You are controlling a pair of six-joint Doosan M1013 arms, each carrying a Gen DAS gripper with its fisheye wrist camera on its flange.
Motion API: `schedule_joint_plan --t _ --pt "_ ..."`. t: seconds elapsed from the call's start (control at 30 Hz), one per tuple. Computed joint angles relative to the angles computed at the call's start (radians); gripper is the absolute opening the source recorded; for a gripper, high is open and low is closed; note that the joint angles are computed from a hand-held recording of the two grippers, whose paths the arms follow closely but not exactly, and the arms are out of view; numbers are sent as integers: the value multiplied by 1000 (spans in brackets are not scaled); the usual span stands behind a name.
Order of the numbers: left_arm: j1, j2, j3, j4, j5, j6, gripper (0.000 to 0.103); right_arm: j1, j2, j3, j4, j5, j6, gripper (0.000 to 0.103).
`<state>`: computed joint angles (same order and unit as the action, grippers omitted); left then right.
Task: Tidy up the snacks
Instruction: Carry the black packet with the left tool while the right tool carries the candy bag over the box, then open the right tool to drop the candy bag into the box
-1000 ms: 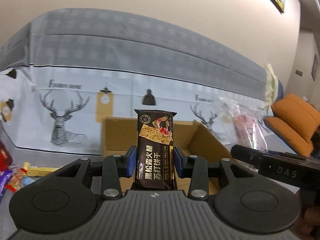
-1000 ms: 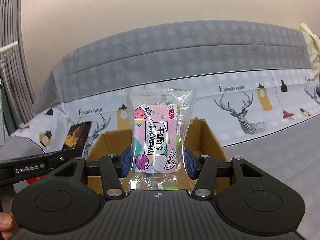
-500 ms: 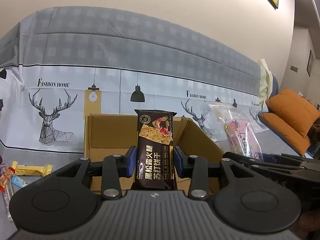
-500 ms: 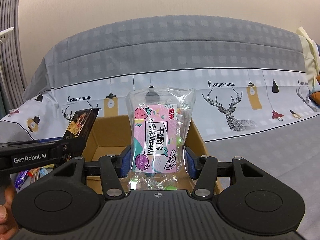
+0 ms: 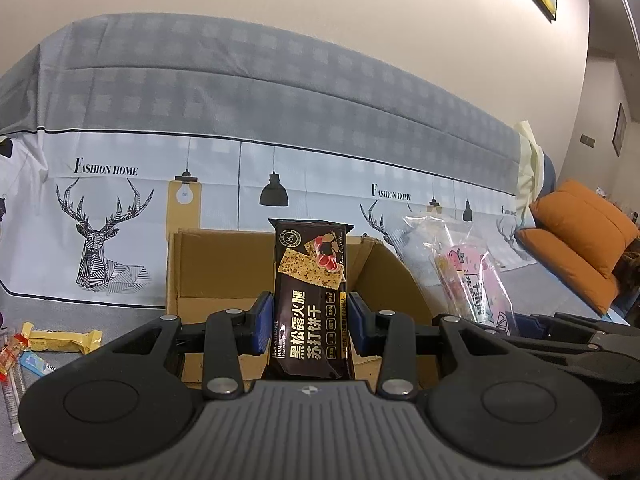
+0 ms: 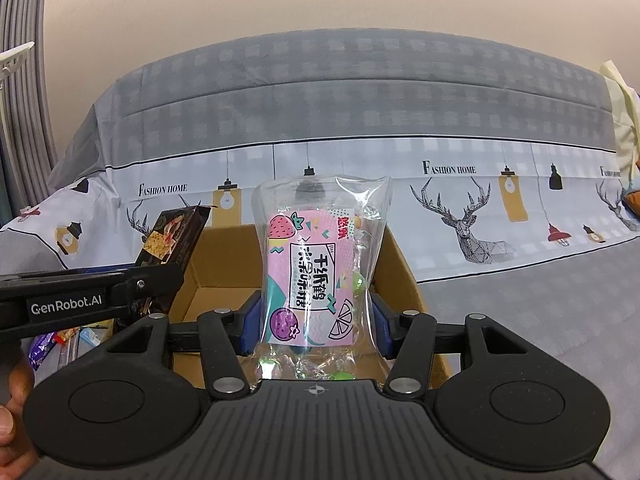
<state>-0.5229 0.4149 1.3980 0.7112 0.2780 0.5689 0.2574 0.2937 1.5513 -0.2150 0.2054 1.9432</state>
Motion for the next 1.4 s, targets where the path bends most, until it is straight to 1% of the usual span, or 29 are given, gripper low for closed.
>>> schedule_joint_plan --t 0.3,0.57,0.83,0.97,1.03,1.07,1.1,1.13,1.17,1.2,1.27,1.4 --pt "-1 0 -1 2 1 -1 43 1 2 -1 7 -2 -16 57" --pt "-2 0 -1 7 3 -6 43 2 2 2 -15 -6 2 57" --pt "-2 0 -3 4 3 -2 43 0 1 4 22 -13 -42 57" --pt "-3 1 -4 -2 0 1 43 0 1 4 17 -13 -37 57" --pt "0 2 -9 -73 -2 67 43 0 1 4 13 -12 -33 59" --pt "3 3 -12 -132 0 117 46 1 1 4 -5 -10 -14 63" --pt "5 4 -14 -155 3 131 47 4 2 3 -49 -8 30 73" --pt "6 4 -15 -156 4 127 51 6 1 4 -93 -8 74 77" --pt "6 4 -15 -150 5 118 52 8 1 4 -157 -7 141 81" --pt "6 4 -15 -142 6 109 52 10 1 4 -194 -5 182 81" --pt "6 3 -13 -133 5 101 52 8 1 5 -157 -9 158 79" --pt "5 1 -11 -114 4 90 52 10 3 3 -172 -8 165 79"
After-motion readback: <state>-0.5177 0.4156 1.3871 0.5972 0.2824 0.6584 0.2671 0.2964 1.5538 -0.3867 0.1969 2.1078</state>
